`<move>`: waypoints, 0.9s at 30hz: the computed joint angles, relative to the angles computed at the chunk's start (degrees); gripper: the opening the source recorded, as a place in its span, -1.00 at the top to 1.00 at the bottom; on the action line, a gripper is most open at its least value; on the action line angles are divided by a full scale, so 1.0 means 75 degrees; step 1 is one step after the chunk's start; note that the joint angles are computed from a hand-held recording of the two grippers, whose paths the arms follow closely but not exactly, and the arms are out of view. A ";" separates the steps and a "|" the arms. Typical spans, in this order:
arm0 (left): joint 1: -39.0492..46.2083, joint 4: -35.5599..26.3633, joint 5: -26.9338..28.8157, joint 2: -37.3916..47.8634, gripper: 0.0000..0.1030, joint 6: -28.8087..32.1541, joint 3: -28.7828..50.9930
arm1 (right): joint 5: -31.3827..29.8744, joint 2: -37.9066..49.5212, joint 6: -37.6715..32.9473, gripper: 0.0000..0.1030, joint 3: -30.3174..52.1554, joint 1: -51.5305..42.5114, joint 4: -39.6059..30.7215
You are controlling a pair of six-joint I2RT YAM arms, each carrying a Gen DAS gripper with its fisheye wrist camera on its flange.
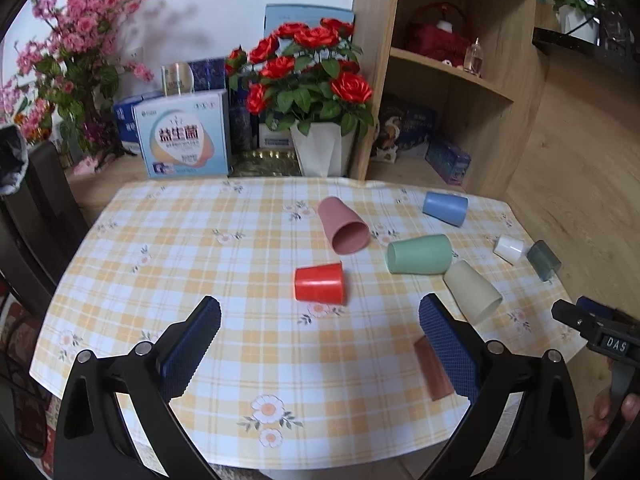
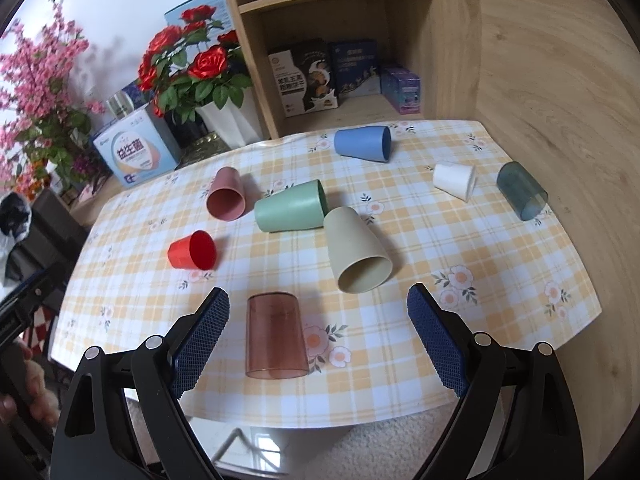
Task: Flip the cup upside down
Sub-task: 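Move the right gripper to the standing brown cup and close on it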
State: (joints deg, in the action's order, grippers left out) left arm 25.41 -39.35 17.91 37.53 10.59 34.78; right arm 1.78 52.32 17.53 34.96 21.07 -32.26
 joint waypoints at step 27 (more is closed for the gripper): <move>0.1676 0.0989 0.0378 -0.0252 -0.88 0.0078 -0.1435 | -0.1494 0.5732 -0.1082 -0.50 0.1975 0.0796 0.1001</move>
State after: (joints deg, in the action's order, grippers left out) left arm 37.97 -31.93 20.74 35.65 11.17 24.02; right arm -9.42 95.31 9.42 49.78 27.04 -24.75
